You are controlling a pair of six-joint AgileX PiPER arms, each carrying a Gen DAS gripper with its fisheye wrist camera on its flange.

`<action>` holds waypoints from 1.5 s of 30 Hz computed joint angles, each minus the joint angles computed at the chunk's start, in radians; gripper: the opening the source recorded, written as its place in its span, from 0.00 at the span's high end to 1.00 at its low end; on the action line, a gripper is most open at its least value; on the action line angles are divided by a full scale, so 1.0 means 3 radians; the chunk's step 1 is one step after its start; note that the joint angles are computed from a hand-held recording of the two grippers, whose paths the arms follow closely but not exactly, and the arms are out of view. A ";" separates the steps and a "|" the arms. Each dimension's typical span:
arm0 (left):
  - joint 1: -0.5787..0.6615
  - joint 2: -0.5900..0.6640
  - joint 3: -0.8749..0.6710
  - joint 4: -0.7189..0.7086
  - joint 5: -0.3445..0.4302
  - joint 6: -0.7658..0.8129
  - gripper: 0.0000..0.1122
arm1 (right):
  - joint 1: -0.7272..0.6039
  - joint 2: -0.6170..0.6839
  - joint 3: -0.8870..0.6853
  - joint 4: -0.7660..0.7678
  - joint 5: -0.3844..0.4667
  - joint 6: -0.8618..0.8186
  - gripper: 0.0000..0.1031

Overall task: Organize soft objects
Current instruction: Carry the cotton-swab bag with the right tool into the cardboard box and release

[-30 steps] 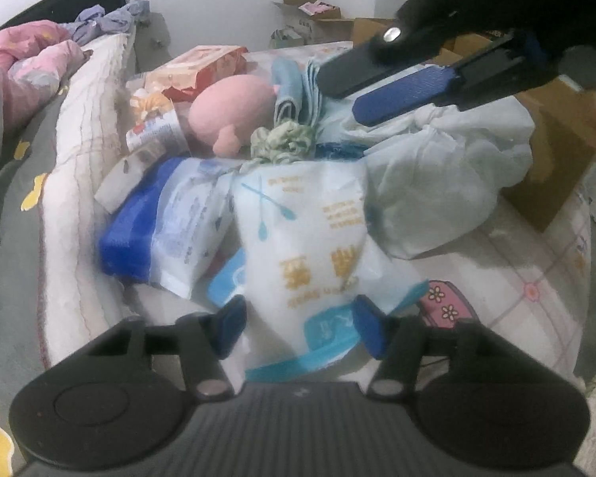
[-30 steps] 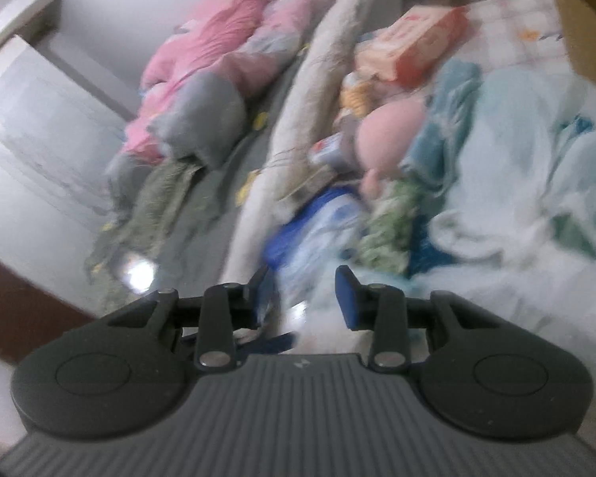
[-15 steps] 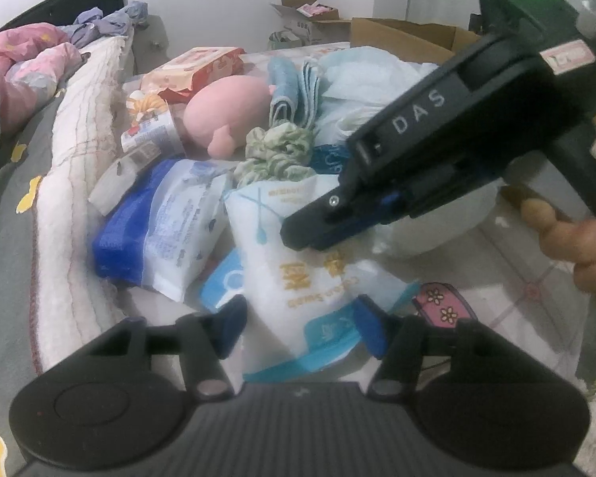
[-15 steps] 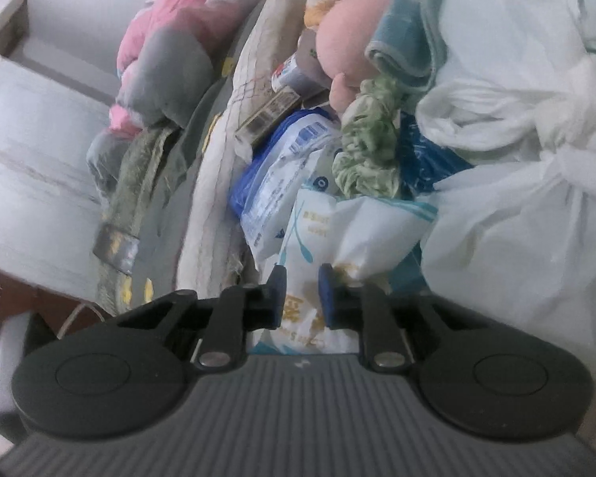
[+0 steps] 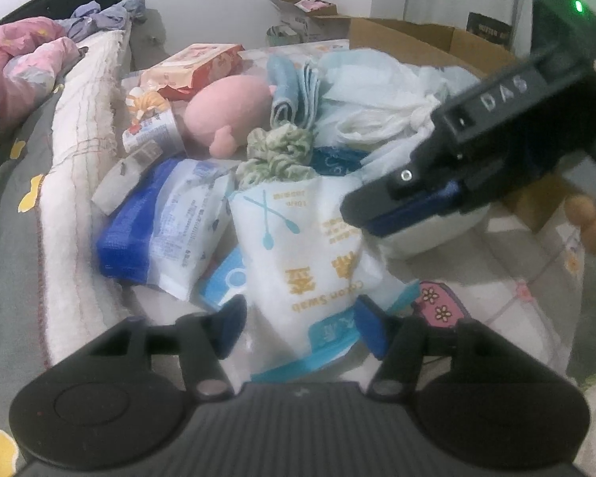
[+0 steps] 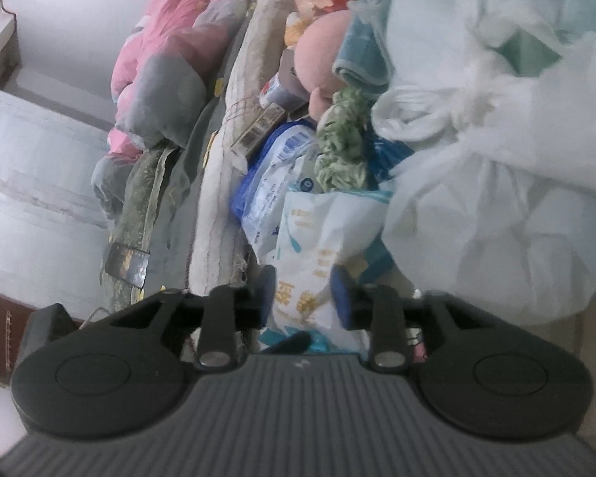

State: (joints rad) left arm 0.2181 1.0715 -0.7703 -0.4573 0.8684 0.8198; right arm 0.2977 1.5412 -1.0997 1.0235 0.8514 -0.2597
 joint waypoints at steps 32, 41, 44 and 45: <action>-0.0195 -0.0093 -0.0718 -0.0023 0.0656 -0.0451 0.50 | 0.0177 -0.0223 -0.0357 -0.0335 0.0010 0.0279 0.61; -0.1383 0.0744 -0.1964 0.0405 0.0498 -0.1443 0.50 | -0.0842 -0.0359 -0.0982 -0.0237 0.0618 -0.0002 0.62; -0.1754 0.1333 -0.2642 0.0534 0.0615 -0.1776 0.50 | -0.1276 -0.0141 -0.1358 -0.0296 0.0927 -0.0046 0.62; -0.1853 0.1544 -0.2876 0.0569 0.0673 -0.1884 0.50 | -0.1403 -0.0034 -0.1505 -0.0318 0.1025 -0.0045 0.62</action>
State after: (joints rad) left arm -0.3379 1.5346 -1.6332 -0.2865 1.0702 0.2544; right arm -0.1233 1.5309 -1.5512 0.9281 1.1589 -0.2731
